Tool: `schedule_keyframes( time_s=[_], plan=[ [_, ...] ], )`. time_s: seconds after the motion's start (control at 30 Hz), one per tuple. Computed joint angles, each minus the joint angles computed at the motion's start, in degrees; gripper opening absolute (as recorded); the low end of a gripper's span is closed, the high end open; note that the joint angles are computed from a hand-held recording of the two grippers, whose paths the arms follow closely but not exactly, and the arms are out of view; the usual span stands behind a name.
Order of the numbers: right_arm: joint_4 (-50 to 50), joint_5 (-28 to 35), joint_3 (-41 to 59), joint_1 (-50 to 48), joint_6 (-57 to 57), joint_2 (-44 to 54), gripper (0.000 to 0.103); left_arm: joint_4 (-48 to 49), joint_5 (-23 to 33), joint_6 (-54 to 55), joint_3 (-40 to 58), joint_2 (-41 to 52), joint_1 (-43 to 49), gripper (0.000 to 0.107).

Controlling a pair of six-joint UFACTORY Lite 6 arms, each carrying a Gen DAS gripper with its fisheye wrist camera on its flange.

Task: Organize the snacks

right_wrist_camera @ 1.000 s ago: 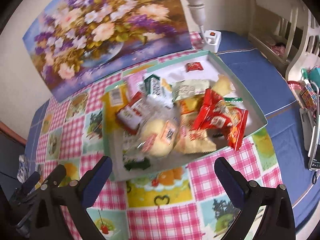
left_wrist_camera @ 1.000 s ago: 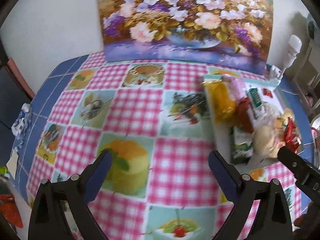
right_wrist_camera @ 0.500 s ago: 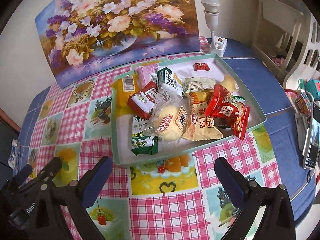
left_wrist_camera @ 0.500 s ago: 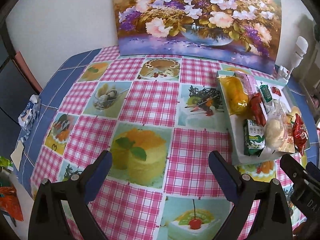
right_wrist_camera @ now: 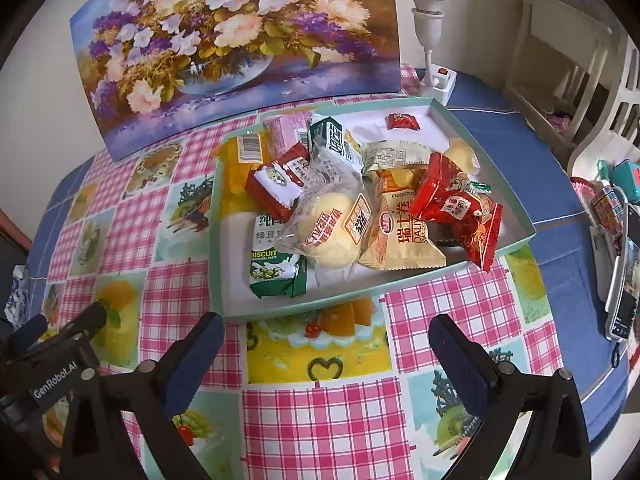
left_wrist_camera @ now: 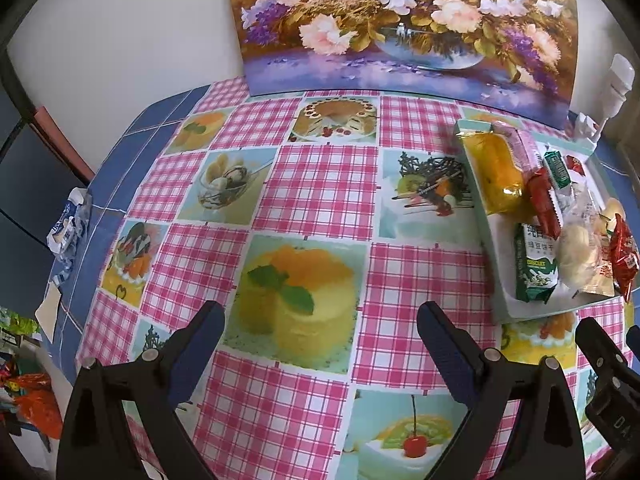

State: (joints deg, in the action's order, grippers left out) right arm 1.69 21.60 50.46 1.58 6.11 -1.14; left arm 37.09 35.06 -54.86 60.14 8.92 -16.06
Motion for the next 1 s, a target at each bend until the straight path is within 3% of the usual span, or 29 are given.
schedule_keyframes(
  time_s=[1.0],
  plan=[
    [-7.96, -0.72, 0.62, 1.01, 5.65, 3.2, 0.103, -1.7, 1.0, 2.29, 1.62, 2.2, 1.6, 0.097]
  ],
)
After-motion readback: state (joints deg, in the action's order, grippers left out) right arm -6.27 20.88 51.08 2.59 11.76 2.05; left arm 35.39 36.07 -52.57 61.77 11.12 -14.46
